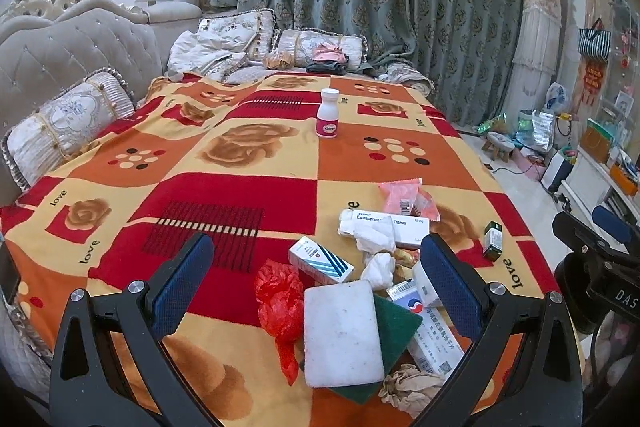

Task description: Collect trash

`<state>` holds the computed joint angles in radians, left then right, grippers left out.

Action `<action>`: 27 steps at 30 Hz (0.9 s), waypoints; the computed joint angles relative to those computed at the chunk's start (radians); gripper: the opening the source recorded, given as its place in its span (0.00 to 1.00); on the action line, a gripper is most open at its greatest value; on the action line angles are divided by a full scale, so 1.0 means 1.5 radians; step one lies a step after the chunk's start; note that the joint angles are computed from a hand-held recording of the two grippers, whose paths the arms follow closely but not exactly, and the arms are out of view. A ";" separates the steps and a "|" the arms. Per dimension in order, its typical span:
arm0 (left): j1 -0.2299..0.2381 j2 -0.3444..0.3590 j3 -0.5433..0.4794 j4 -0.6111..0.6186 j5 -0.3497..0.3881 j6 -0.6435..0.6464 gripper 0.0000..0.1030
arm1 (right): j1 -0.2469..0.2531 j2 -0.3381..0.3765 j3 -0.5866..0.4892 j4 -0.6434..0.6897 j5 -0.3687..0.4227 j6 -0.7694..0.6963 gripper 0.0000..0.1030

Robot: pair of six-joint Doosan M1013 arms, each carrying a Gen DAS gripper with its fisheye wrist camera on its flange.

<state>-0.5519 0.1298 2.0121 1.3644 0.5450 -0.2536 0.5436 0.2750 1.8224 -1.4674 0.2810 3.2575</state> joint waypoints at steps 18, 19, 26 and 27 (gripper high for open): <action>-0.002 0.001 -0.002 0.008 0.003 -0.006 1.00 | 0.001 0.004 -0.005 -0.015 -0.002 0.010 1.00; -0.002 0.001 -0.002 0.008 0.004 -0.006 1.00 | 0.001 0.004 -0.004 -0.011 -0.003 0.006 1.00; -0.002 0.002 -0.003 0.002 0.003 -0.002 1.00 | 0.001 0.006 -0.008 0.012 -0.006 -0.021 1.00; -0.002 0.003 -0.004 -0.001 0.003 -0.001 1.00 | 0.001 0.006 -0.007 0.012 -0.006 -0.021 1.00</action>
<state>-0.5548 0.1337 2.0061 1.3629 0.5500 -0.2547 0.5452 0.2835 1.8112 -1.4489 0.2722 3.2253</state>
